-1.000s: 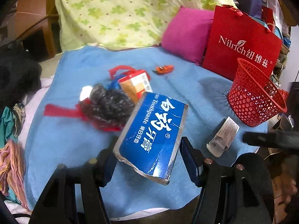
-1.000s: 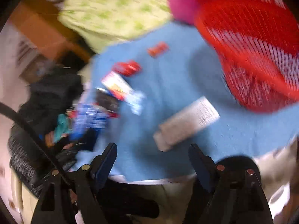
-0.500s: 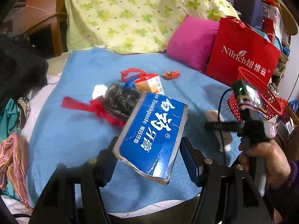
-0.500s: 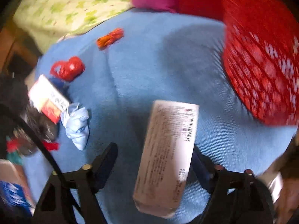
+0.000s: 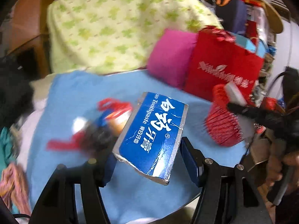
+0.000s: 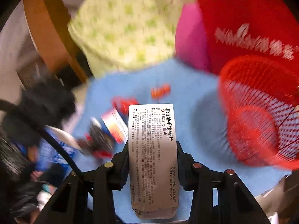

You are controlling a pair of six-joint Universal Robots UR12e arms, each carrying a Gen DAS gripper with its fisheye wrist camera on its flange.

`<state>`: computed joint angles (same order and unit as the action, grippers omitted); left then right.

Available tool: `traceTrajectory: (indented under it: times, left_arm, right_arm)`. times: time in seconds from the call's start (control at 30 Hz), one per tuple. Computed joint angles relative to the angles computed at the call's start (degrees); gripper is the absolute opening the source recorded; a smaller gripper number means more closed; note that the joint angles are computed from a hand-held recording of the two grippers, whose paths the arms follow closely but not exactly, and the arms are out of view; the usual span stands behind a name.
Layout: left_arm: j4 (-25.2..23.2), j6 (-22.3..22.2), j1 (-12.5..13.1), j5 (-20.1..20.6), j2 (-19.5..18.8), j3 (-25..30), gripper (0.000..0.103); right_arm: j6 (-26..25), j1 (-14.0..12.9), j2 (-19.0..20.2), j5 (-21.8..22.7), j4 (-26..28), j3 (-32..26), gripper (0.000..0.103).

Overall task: Collect trash
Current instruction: 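Open both tools over the red wastebasket to drop the boxes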

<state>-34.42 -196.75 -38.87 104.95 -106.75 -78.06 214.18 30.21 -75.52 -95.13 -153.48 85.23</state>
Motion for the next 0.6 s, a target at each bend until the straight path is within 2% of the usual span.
traceTrajectory:
  times: [0.13, 0.2, 0.3, 0.4, 0.47, 0.5, 0.57, 0.6]
  left_arm:
    - [-2.08, 2.03, -1.09, -5.67, -5.82, 9.95, 0.067]
    - [-3.63, 3.32, -1.85, -8.00, -9.58, 15.98, 0.067]
    - [-8.02, 3.93, -2.66, -10.67, -15.10, 24.86, 0.067]
    - [-13.39, 3.89, -3.17, -12.45, -19.96, 32.66, 0.068]
    - [-15.59, 4.98, -3.75, -11.22, -22.34, 36.23, 0.069]
    - [-17.58, 5.52, -4.08, -10.01, -23.67, 38.37, 0.069]
    - [-18.87, 5.55, -4.15, -9.76, -24.21, 39.18, 0.069]
    - [-18.61, 5.19, -4.13, -9.74, -24.07, 38.94, 0.069]
  right_arm:
    - [1.86, -2.57, -6.56, -3.43, -9.41, 5.91, 0.045]
    - [3.78, -3.98, -8.47, -4.39, -11.61, 7.61, 0.045]
    - [5.87, -6.25, -10.84, -7.38, -12.35, 10.17, 0.046]
    - [9.82, -9.30, -12.13, -5.01, -11.94, 12.68, 0.047]
    - [12.54, -11.19, -12.70, -3.06, -10.90, 14.07, 0.047]
    - [13.91, -11.83, -12.59, -2.57, -9.94, 14.29, 0.049]
    - [16.53, -13.60, -13.26, -0.49, -9.14, 15.84, 0.074]
    - [17.86, -13.96, -13.25, 0.12, -9.52, 16.31, 0.074]
